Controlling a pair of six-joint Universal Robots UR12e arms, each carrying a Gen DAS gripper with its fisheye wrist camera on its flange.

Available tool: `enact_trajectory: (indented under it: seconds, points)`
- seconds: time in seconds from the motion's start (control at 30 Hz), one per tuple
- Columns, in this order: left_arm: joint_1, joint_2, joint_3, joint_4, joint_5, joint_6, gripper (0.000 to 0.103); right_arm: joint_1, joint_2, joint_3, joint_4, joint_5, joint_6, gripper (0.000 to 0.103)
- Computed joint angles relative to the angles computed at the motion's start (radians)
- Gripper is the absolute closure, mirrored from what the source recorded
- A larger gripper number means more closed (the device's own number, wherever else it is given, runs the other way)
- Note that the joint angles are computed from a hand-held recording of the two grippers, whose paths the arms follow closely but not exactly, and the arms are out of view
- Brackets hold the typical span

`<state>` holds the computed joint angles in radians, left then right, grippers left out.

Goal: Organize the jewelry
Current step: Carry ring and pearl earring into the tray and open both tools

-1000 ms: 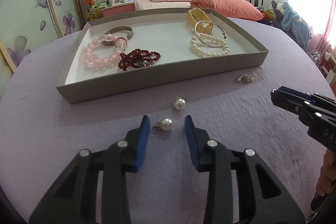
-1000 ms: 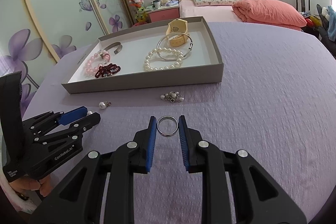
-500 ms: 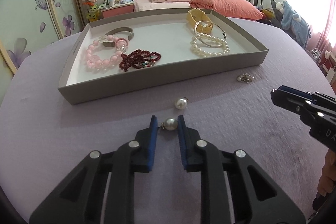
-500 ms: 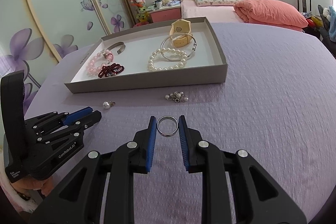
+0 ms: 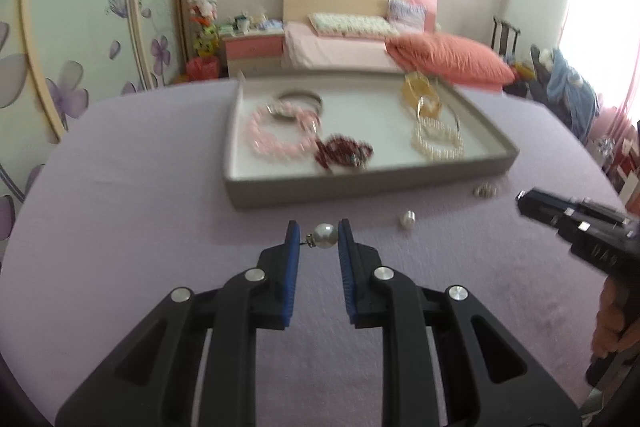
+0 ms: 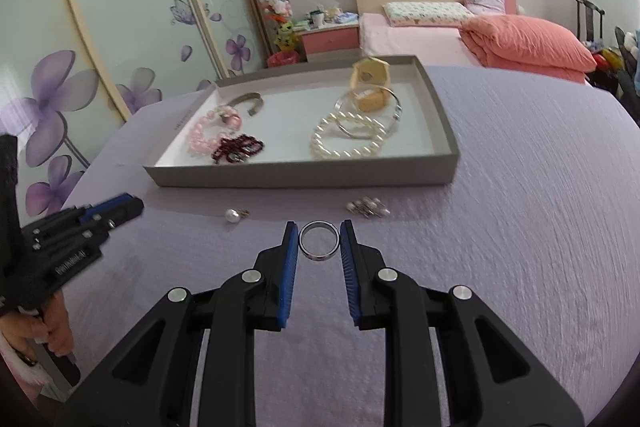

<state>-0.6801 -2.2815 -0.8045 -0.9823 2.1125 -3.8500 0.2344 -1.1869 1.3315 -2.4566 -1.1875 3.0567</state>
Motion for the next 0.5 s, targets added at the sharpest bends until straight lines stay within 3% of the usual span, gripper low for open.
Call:
enact_trajectory:
  seconds: [0.23, 0.5]
  points:
    - [-0.005, 0.014, -0.007, 0.085, 0.055, 0.02, 0.083, 0.021, 0.006, -0.021, -0.039, -0.016, -0.037, 0.08]
    - [0.001, 0.01, -0.004, 0.102, 0.04, 0.02, 0.083, 0.035, 0.017, -0.043, -0.041, -0.025, -0.047, 0.08]
